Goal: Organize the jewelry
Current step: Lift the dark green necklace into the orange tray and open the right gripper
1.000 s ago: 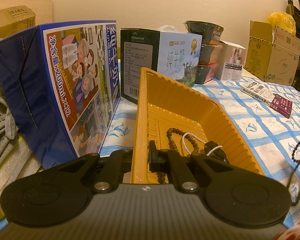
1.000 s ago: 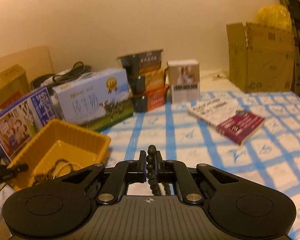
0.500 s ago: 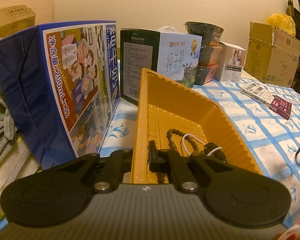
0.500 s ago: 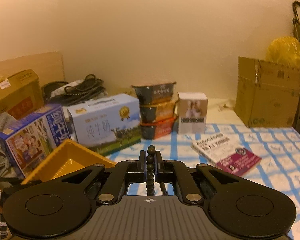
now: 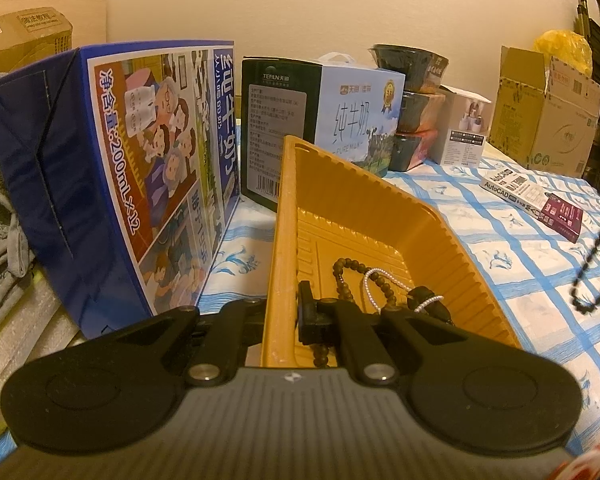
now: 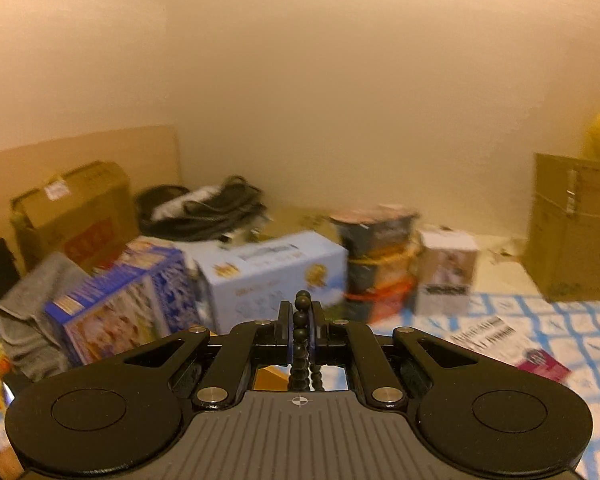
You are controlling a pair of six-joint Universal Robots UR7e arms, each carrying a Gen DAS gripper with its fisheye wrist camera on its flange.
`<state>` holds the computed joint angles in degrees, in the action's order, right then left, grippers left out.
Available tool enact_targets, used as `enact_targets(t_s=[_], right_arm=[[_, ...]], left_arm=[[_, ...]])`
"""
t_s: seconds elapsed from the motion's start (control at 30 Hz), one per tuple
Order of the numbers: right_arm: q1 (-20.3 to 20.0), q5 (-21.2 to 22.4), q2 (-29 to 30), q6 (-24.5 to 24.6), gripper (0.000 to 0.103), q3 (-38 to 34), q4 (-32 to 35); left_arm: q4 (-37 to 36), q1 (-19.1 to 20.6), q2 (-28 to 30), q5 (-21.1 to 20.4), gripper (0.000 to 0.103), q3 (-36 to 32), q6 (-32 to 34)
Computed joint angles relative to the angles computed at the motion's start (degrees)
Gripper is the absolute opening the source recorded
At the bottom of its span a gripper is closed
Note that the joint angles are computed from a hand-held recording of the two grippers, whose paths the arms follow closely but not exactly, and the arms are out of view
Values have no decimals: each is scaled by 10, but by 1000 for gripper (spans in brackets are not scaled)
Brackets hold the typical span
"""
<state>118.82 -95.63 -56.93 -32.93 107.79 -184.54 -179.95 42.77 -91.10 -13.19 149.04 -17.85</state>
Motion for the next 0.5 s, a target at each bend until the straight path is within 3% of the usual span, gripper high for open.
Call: enact_targets(t_s=[0.3,0.5], right_arm=[[28,66,84,18,7,-74,32],[34,66,135,40,7,-112,58]], left_arm=[[3,0,-4,-2,6,0,-2],[7,-1,-7,-5,6,-2,-1]])
